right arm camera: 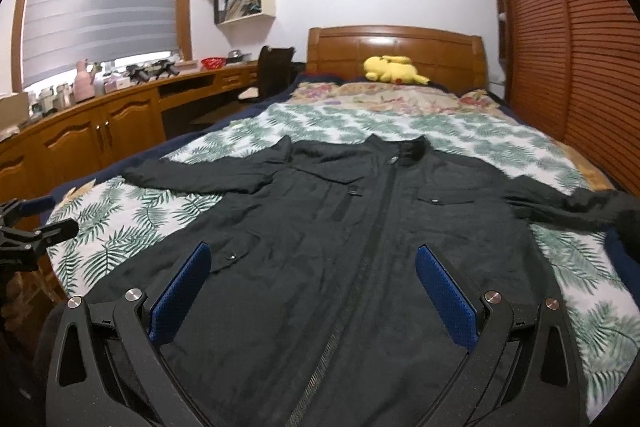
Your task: Fold large clothes
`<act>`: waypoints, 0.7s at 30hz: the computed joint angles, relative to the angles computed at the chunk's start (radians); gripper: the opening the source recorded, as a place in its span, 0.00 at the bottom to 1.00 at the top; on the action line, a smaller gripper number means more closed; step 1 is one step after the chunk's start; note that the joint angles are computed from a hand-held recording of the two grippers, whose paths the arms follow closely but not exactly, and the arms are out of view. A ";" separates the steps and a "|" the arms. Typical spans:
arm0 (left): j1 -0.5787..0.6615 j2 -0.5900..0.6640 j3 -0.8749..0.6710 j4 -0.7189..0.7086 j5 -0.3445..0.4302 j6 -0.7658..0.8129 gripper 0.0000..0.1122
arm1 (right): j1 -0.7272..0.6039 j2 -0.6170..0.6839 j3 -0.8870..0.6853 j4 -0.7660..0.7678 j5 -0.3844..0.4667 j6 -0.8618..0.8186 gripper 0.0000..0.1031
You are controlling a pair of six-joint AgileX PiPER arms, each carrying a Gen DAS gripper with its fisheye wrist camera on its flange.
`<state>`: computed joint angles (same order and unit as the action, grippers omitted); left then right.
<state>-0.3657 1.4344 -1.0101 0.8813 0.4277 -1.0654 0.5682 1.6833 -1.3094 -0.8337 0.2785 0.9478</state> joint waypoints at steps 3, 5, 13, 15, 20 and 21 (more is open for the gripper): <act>0.059 0.037 -0.026 -0.077 -0.033 0.096 0.92 | -0.012 0.075 -0.071 0.139 -0.022 -0.146 1.00; 0.108 0.071 -0.057 -0.161 -0.049 0.194 0.92 | -0.017 0.129 -0.136 0.259 -0.015 -0.277 1.00; 0.288 0.172 -0.168 -0.544 -0.085 0.638 0.92 | -0.027 0.326 -0.405 0.620 0.069 -0.662 1.00; 0.319 0.200 -0.194 -0.576 -0.075 0.685 0.92 | -0.026 0.377 -0.491 0.686 0.110 -0.733 1.00; 0.395 0.282 -0.275 -0.610 -0.028 0.784 0.92 | -0.026 0.485 -0.646 0.754 0.183 -0.857 1.00; 0.403 0.292 -0.285 -0.614 -0.023 0.794 0.92 | -0.028 0.501 -0.660 0.777 0.194 -0.880 1.00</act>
<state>0.0370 1.7262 -1.2950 0.2672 0.4047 -0.2717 0.5400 2.1843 -1.9690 -0.0565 0.4720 0.0683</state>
